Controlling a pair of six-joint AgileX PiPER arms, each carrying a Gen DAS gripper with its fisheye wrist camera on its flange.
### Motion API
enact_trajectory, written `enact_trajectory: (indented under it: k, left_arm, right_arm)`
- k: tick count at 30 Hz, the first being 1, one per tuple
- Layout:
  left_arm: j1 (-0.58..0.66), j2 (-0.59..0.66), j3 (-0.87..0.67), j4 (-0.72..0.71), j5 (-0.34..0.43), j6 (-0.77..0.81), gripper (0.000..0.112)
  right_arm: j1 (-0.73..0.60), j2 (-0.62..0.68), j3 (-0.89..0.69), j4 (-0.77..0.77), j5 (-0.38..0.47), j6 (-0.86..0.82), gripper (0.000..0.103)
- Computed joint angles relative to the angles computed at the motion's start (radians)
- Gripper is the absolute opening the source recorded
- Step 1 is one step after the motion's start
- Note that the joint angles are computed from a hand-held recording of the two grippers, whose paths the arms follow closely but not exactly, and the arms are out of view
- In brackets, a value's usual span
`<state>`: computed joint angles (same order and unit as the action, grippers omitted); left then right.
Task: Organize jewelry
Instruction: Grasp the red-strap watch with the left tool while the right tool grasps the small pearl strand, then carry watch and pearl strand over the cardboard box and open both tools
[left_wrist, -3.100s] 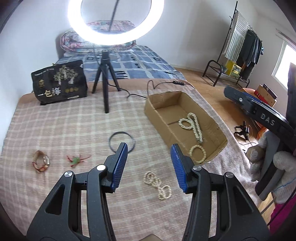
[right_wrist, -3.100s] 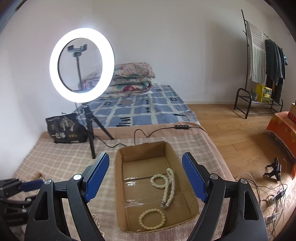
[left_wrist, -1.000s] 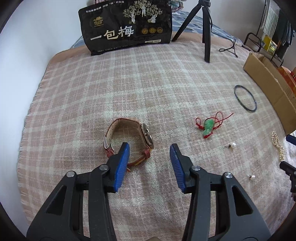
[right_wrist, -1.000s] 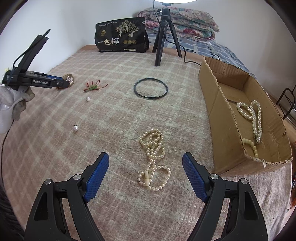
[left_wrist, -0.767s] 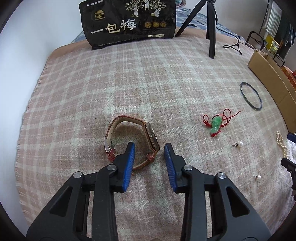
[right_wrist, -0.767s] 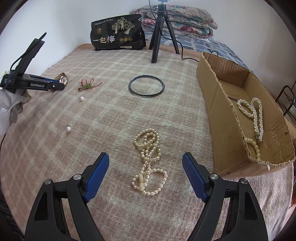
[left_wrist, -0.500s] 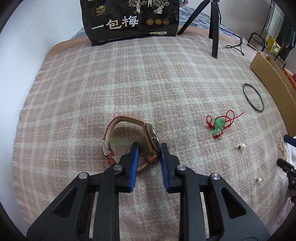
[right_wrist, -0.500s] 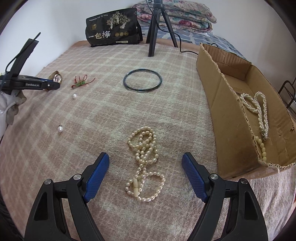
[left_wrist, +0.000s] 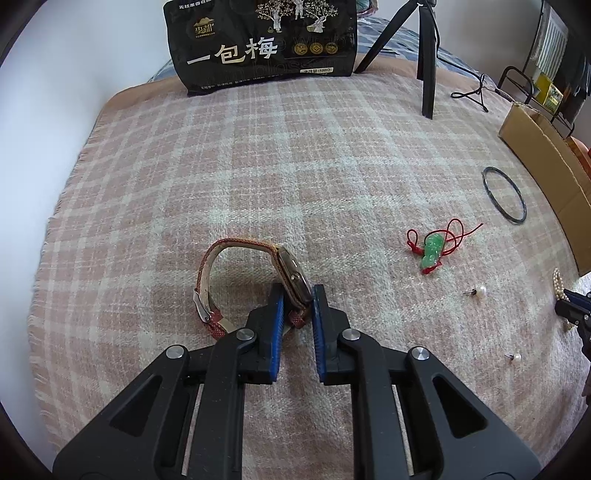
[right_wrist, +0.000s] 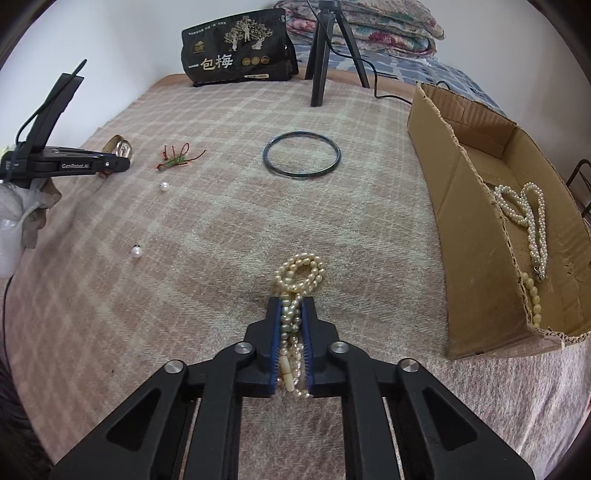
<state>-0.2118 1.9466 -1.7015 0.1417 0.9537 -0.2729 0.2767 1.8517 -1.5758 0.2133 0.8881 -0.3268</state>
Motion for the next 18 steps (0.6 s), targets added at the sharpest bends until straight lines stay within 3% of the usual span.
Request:
enact_trajectory:
  k: [18]
  left_arm:
    - [0.032, -0.13, 0.046, -0.091, -0.016, 0.019, 0.011]
  right_arm:
    - [0.021, -0.083, -0.023, 0.008, 0.016, 0.024, 0.006]
